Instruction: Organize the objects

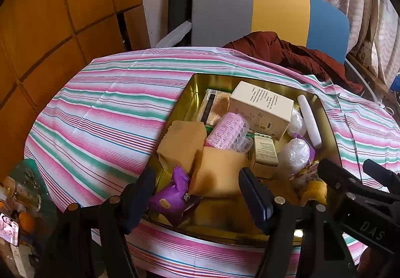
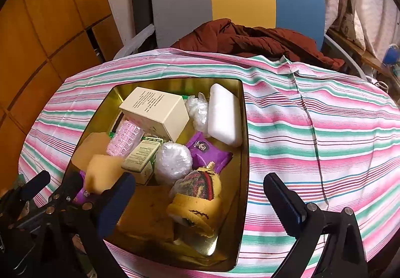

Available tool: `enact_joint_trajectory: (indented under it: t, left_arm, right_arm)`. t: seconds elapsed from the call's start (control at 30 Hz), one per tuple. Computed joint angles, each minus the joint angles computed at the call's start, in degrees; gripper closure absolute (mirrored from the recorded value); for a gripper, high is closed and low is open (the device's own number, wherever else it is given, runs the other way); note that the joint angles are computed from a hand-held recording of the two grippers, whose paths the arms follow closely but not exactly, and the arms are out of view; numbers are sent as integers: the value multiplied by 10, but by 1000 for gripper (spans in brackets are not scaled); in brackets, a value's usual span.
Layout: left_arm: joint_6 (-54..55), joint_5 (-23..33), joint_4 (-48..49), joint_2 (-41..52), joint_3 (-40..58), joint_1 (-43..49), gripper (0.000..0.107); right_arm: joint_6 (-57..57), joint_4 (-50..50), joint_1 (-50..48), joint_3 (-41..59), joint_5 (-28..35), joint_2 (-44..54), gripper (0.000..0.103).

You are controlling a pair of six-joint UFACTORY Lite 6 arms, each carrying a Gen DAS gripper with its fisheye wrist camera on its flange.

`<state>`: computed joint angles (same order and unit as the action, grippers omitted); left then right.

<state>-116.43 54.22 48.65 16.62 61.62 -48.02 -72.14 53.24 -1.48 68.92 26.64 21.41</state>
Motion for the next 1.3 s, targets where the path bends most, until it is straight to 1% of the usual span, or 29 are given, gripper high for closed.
enact_joint_trajectory:
  t: [0.6, 0.9, 1.1, 1.17, 1.2, 1.3]
  left_arm:
    - [19, 16, 4, 3, 9, 7, 38]
    - [25, 14, 4, -5, 6, 9, 38]
    - [23, 3, 4, -8, 0, 14, 38]
    - [24, 3, 3, -6, 1, 14, 42]
    - [26, 3, 3, -6, 2, 14, 47]
    - [29, -12, -1, -9, -3, 18, 51]
  right_arm:
    - [-4, 7, 0, 0, -17, 7, 0]
    - [3, 0, 0, 3, -25, 15, 0]
    - [-7, 9, 0, -1, -29, 12, 0]
    - [-10, 12, 0, -1, -28, 11, 0]
    - [-9, 11, 0, 0, -28, 12, 0]
    - [-2, 5, 0, 3, -25, 15, 0]
